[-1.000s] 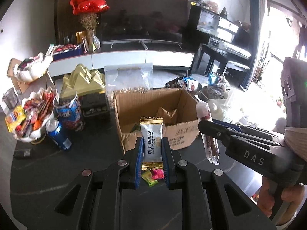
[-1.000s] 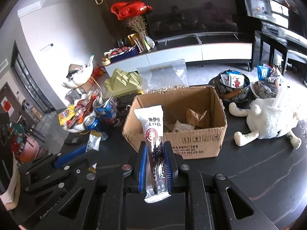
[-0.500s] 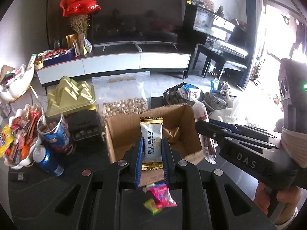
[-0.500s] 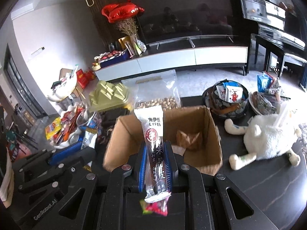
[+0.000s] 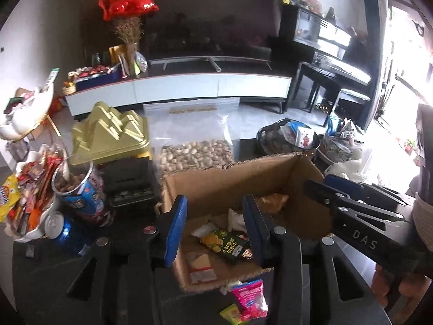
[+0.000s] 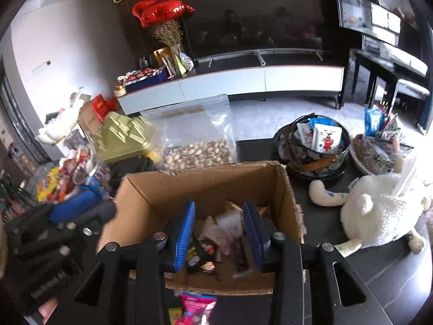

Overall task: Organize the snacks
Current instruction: 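Move both open tools down toward the red packet and green candy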

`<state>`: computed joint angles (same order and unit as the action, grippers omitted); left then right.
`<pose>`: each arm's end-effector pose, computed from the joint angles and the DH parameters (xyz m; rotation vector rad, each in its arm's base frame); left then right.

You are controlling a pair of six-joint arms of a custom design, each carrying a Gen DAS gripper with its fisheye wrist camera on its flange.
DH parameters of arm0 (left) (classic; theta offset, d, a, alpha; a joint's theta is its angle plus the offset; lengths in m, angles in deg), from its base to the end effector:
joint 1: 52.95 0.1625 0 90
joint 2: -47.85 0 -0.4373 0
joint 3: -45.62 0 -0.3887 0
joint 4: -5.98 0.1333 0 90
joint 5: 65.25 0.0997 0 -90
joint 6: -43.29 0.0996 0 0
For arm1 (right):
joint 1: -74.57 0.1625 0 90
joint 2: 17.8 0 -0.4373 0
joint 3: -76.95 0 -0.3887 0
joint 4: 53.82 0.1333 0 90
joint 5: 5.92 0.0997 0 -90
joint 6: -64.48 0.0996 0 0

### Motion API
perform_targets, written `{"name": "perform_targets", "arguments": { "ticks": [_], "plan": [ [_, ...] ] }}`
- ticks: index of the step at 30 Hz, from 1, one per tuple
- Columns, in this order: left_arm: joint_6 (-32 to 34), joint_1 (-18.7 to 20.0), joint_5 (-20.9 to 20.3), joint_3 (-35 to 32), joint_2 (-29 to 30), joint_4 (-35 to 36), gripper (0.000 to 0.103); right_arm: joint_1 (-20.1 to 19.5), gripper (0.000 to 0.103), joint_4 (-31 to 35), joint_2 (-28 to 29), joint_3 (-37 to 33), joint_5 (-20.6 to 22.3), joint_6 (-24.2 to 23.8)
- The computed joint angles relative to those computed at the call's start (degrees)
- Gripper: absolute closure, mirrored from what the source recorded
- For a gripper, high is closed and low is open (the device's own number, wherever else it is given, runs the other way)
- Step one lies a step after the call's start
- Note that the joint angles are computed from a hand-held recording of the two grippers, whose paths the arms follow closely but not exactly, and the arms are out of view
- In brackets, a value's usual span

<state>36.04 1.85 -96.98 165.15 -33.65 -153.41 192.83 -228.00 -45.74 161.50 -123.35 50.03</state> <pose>-0.1004 -0.5205 0.3627 0.1952 2.1946 -1.0089 0.4224 -0.6012 0.0106 0.8130 -2.5128 0.7195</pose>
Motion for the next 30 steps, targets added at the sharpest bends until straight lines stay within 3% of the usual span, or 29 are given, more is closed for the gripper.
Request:
{"name": "perform_targets", "arguments": {
  "ticks": [4, 7, 18, 25, 30],
  "plan": [
    [-1.84, -2.51, 1.90, 3.50, -3.04, -0.05, 0.056, 0.83, 0.063, -3.79, -2.15, 4.64, 0.67, -1.52],
    [-3.48, -5.20, 3.75, 6.78, -5.86, 0.61, 0.055, 1.36, 0.056, -6.81, -4.34, 8.90, 2.88, -2.03],
    [-15.54, -14.01, 10.44, 18.58, -14.74, 7.98, 0.047, 1.75, 0.051, -15.39, -8.97, 22.83, 7.27, -2.04],
    [-22.92, -13.84, 9.85, 22.58, -16.87, 12.04, 0.047, -0.33, 0.046, -20.03, -7.46, 26.37, 9.92, -1.80],
    [-22.63, -10.82, 8.91, 24.76, -15.10, 6.69, 0.047, -2.46, 0.046, -19.02, -5.16, 25.47, 12.05, -1.68]
  ]
}}
